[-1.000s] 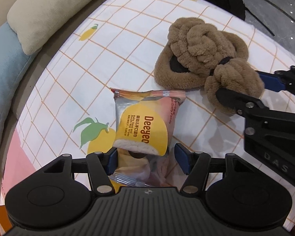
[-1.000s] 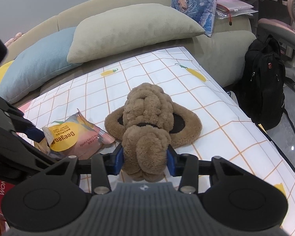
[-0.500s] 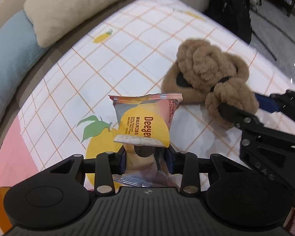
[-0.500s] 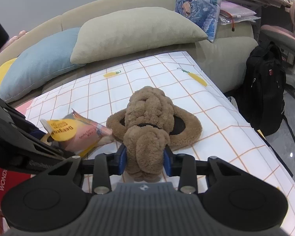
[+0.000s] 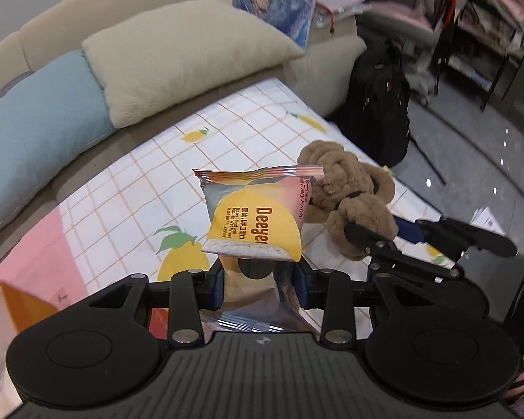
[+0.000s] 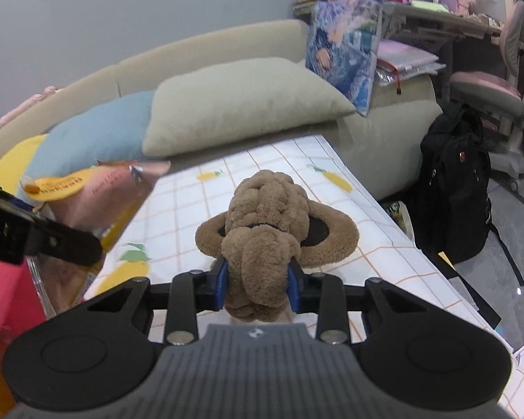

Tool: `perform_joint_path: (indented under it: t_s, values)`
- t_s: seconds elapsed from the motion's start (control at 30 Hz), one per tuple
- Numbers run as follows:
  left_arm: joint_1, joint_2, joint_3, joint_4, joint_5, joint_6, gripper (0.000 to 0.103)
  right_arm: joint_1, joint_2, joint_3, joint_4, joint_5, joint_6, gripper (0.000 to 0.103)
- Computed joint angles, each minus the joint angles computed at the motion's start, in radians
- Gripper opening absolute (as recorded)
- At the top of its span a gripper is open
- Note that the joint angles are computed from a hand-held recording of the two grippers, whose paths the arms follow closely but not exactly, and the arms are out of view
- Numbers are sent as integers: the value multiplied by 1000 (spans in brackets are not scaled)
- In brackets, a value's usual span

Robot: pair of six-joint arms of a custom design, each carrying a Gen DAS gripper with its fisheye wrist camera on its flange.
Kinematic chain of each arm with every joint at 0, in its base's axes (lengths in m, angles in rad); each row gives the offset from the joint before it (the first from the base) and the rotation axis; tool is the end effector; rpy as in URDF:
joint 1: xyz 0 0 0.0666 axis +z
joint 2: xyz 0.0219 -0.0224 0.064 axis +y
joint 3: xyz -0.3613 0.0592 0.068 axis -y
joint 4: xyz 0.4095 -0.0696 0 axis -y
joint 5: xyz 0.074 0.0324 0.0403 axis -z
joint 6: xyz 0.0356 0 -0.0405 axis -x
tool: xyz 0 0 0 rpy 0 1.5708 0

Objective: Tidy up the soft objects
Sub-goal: 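Carry the snack bag with the left tool while the right tool carries the plush into the box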

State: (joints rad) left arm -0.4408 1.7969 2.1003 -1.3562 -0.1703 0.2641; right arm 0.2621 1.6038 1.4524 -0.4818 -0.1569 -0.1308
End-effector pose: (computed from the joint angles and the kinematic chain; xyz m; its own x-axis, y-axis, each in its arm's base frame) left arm 0.5575 -0.2568 0.4949 -0.8485 0.1158 -0.5164 0.1275 0.9918 0.0129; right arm 0.5728 0.1590 0.3629 -0.6159 -0.0318 -0.7872 -0.2998 0.9335 0.1968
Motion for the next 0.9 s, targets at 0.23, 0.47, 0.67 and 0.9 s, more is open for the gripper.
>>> perform_joint_path:
  t_s: [0.23, 0.47, 0.67, 0.9]
  values:
    - [-11, -182, -182, 76, -2, 63, 42, 19, -148, -94, -26, -61, -23, 32]
    - [-9, -388, -399, 116, -10, 188, 42, 69, -268, -158, -92, -128, 22, 32]
    - [31, -556, -555, 111, -49, 304, 42, 133, -333, -166, -128, -183, 118, 32]
    - [101, -706, -677, 66, -127, 424, 42, 239, -323, -108, -179, -239, 174, 32]
